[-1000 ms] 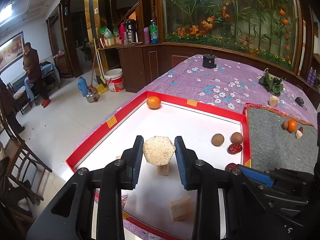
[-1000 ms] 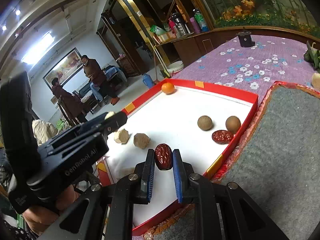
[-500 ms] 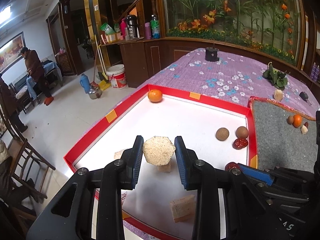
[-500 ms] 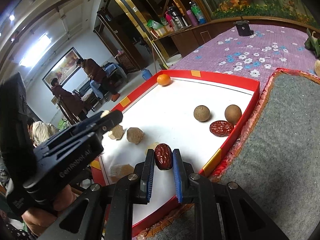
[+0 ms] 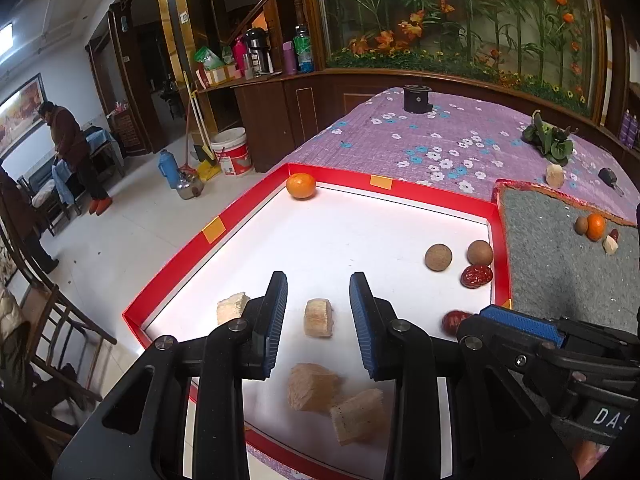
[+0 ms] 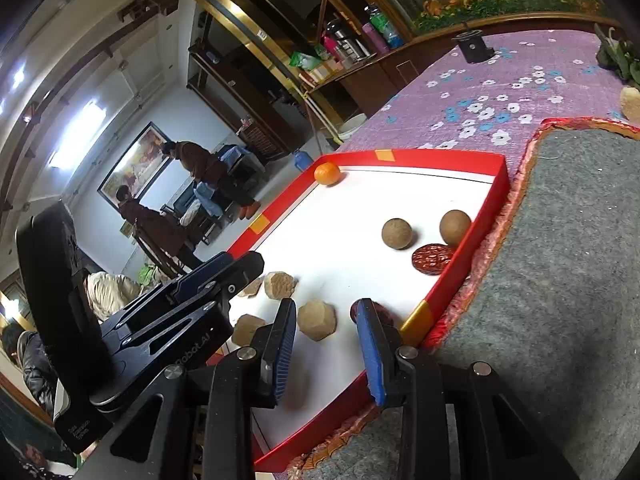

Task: Organize fruits
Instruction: 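Carry the beige cube and red date into the white tray and open both tools, then grasp an orange with the left tool while the right tool grasps a beige cube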

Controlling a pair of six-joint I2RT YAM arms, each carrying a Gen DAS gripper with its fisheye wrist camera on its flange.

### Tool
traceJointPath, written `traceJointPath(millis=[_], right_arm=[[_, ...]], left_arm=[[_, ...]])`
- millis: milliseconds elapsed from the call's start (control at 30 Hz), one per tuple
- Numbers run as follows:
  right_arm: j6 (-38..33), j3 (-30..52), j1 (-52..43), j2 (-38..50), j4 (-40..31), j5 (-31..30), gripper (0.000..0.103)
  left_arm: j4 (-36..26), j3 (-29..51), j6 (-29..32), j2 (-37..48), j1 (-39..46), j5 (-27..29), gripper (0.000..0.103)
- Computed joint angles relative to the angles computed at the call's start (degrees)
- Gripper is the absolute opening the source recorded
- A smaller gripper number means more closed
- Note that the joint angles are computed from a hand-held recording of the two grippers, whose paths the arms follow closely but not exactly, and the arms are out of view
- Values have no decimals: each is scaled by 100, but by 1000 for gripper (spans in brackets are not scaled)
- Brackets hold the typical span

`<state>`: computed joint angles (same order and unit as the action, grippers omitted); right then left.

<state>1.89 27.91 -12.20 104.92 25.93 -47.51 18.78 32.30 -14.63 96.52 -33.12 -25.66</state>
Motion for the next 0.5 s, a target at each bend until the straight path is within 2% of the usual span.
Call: traceJointPath(millis=[233,367,500], right_arm=[[-172,-190,-159,-275,-121,-83,30],[-539,-246,-713,-693,-634,-309,30],[-1033,115,-1814,-945,-1487,-507,30]], left_arm=[[-73,5,10,-86,-150,-43,32],[-222,173,134,-74,-455,-80,32],[-489,575,298,79,-868,-41,32]])
